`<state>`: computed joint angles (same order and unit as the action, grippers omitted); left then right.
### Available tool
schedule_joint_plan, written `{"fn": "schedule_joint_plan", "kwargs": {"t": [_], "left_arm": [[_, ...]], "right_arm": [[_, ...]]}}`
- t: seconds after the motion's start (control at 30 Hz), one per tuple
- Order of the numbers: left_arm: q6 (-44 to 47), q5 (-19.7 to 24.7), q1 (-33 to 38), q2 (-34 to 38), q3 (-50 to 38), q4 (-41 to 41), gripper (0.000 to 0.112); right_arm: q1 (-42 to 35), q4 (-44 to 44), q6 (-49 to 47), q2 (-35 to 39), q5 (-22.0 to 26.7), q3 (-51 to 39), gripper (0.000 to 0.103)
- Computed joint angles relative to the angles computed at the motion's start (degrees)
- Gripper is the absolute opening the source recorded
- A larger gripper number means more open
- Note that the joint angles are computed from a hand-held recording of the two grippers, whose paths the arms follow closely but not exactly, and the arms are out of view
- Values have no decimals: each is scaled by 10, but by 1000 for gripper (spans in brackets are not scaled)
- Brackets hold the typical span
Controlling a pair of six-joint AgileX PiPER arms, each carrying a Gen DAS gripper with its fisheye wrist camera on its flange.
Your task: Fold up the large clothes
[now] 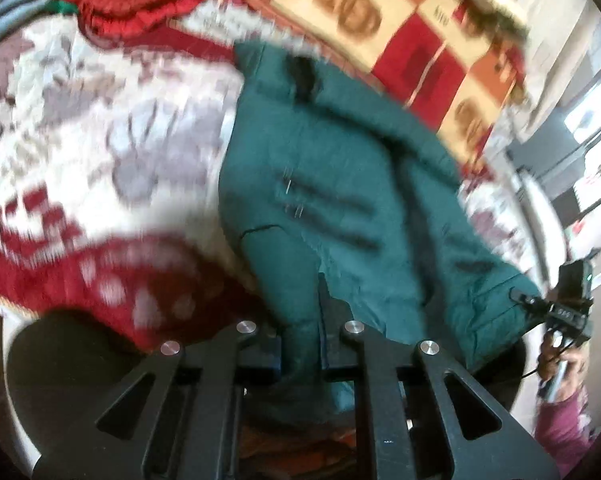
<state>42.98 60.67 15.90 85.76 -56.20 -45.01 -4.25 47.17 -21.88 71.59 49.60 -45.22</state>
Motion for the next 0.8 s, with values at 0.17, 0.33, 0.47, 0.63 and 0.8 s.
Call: {"fn": "schedule_joint_plan", "kwargs": {"t": [0.17,0.33,0.47,0.63,0.8], "left_arm": [[-52,1,-9,17,-93,-40,11],[-111,-16,-33,75,-190,-48,11],[-165,-26,-60,125,-275,-29,11],[-256,-37,-102,210,-399,26,11],[-354,-39,-134,313,-539,95,11]], "right_arm": [[-18,8,14,19,-5,-92,15],[0,-18,74,74,-46,-178,15],[1,-43,104,141,-62,-247,15],[8,-90,157,237,-67,-352,15],[6,-142,224,322,-65,-454,15]]}}
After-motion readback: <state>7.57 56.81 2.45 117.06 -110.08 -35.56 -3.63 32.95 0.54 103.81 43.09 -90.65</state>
